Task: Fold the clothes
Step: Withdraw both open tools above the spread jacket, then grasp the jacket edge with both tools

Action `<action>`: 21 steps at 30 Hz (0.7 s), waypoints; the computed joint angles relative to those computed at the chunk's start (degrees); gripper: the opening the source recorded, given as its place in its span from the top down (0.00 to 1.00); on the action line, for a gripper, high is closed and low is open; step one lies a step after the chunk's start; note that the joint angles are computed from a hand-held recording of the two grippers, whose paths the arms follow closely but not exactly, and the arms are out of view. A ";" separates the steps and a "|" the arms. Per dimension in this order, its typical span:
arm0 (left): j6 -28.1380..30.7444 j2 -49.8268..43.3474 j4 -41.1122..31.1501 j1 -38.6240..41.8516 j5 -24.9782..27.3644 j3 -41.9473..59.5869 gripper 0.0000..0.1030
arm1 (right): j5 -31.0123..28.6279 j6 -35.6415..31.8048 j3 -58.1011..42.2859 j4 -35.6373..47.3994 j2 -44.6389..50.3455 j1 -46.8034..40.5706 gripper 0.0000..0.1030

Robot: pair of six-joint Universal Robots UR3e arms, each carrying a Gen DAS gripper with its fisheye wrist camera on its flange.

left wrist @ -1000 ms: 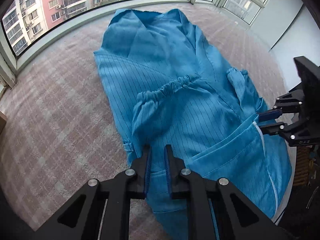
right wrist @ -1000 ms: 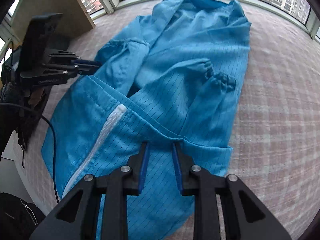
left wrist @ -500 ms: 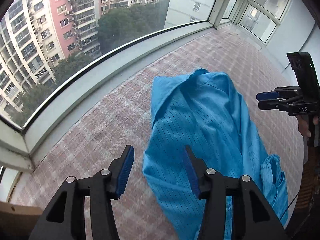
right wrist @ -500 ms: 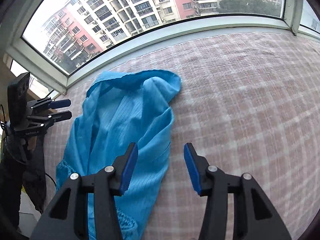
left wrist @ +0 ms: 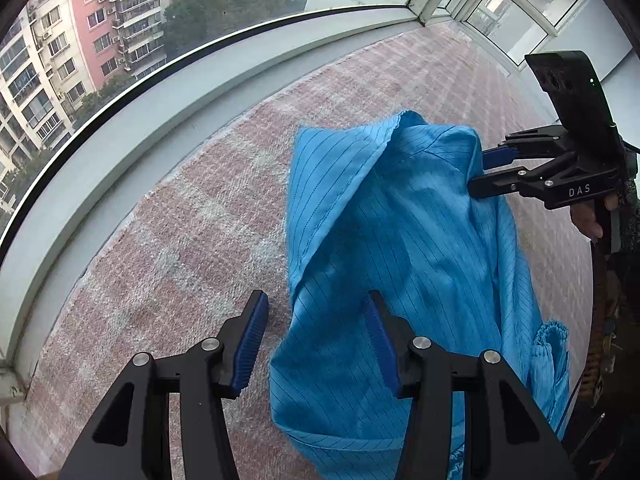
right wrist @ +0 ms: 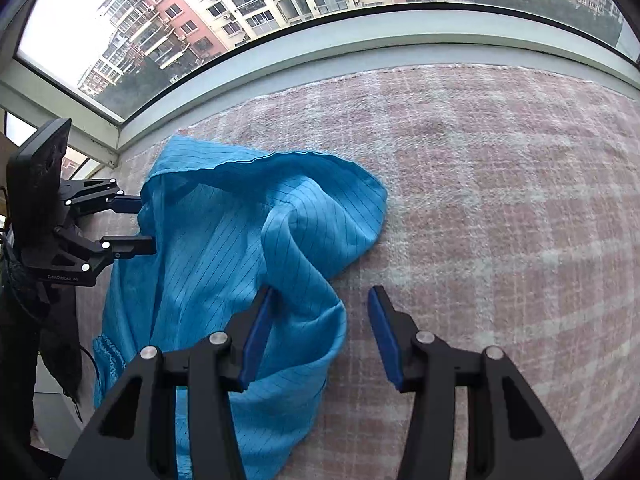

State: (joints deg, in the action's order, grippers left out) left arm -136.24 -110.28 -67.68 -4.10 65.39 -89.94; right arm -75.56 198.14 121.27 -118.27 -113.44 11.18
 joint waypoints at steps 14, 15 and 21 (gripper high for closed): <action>2.85 6.55 -2.06 1.51 -2.13 -1.05 0.98 | -7.12 3.04 -9.74 3.36 0.41 8.68 0.94; 3.86 8.62 -4.19 2.42 -2.96 -1.10 0.98 | -8.24 4.14 -11.73 4.93 -0.56 10.26 0.94; 13.30 23.24 -22.77 9.28 -7.41 0.65 0.98 | -21.07 17.32 -30.26 17.34 1.19 27.93 0.95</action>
State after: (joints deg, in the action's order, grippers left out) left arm -122.94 -87.04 -90.45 5.18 57.98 -89.29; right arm -96.63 215.46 91.01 -100.93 -112.25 39.10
